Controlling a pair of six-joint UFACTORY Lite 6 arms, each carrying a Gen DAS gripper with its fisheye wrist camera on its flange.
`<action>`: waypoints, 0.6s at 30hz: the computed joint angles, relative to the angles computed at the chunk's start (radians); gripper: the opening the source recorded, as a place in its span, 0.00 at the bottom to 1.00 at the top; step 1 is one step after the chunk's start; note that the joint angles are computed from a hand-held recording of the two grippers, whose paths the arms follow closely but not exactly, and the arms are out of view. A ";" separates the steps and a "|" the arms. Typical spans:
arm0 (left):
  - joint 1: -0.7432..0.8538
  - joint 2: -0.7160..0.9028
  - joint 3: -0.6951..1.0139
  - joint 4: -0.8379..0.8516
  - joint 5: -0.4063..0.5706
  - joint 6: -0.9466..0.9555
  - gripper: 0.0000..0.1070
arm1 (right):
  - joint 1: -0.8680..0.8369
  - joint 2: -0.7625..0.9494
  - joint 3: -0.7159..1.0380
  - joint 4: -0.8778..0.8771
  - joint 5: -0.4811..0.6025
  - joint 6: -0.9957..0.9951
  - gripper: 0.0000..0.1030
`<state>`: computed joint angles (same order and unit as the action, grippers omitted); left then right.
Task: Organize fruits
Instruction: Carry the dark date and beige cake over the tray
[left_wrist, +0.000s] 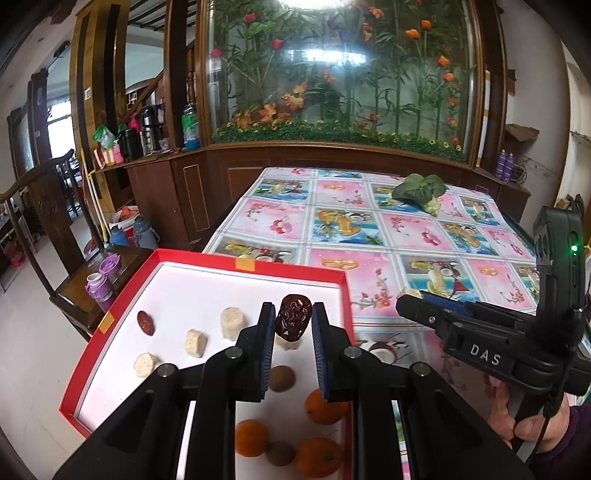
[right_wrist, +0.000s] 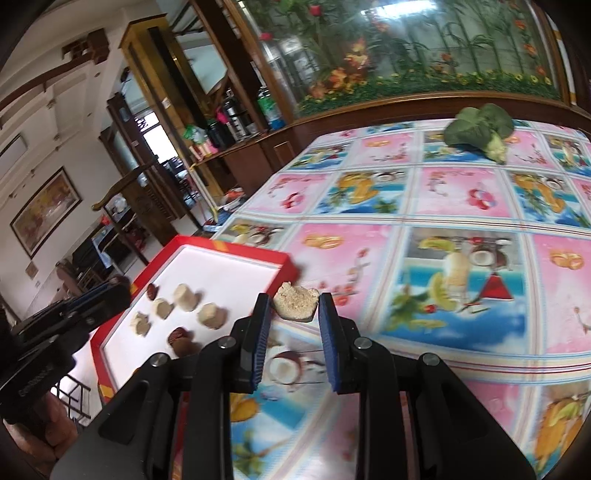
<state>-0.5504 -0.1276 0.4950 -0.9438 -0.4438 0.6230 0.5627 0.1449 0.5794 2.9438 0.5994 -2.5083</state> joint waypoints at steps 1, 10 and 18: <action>0.014 -0.005 -0.008 0.020 0.003 -0.017 0.17 | 0.022 0.010 0.013 0.020 -0.005 -0.014 0.28; 0.207 -0.025 -0.078 0.311 0.038 -0.242 0.17 | 0.115 0.077 0.095 0.108 -0.031 -0.068 0.28; 0.400 -0.039 -0.130 0.539 0.042 -0.398 0.17 | 0.193 0.148 0.191 0.179 -0.063 -0.125 0.28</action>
<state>-0.1499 -0.1663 0.3646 -0.4046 -0.4013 0.2246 0.7558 0.2928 0.7705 3.1226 0.5360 -2.6337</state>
